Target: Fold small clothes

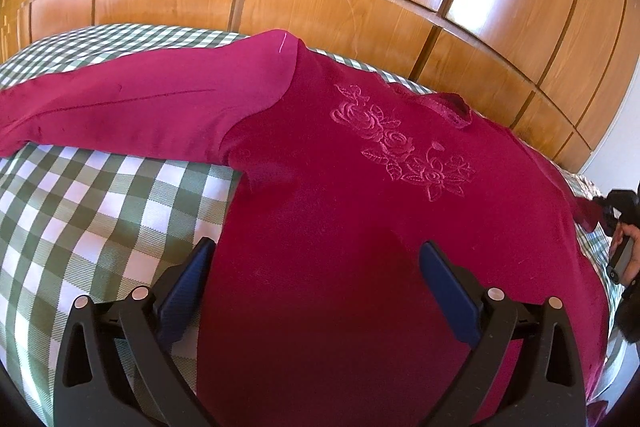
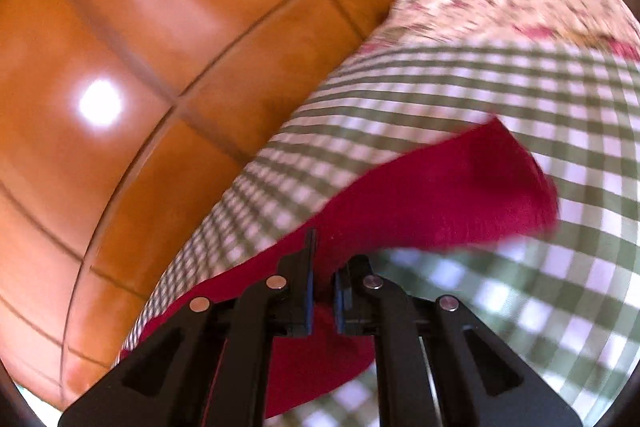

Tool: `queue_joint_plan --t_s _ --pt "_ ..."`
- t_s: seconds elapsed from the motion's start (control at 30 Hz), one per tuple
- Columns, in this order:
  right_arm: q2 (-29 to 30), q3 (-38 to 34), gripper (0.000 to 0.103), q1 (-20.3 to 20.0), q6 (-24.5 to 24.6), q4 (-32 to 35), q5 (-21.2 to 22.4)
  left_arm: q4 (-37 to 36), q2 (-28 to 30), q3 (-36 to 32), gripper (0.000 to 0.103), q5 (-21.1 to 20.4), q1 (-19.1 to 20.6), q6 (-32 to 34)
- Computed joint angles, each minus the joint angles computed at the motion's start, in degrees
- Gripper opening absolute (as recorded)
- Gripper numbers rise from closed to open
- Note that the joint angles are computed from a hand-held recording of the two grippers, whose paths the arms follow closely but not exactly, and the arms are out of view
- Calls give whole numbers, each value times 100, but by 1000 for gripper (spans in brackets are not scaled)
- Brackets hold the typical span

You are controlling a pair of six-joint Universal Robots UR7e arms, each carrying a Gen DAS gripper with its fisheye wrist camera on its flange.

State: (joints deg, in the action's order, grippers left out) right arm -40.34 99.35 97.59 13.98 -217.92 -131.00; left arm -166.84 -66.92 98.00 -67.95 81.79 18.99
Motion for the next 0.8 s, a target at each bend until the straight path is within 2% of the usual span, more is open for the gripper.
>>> queue_joint_plan --t_s 0.13,0.3,0.43,0.6,0.7,0.8 --pt "273 -429 7 299 -638 288 150 2 -3 2 99 0 -1 -4" --pt "677 -951 7 629 -1097 931 659 -1 -5 5 99 -3 1 -1" --pt "1193 -1621 7 898 -1749 1621 1027 -2 -6 6 99 -1 1 1" --pt "1867 -2540 10 1148 -2470 2556 861 7 -10 5 99 -21 7 3" --pt "2332 -3170 11 1286 -2865 3261 562 8 -11 5 99 -22 7 1" --pt "2793 -3672 20 1406 -3581 3480 212 8 -13 6 99 -22 8 3"
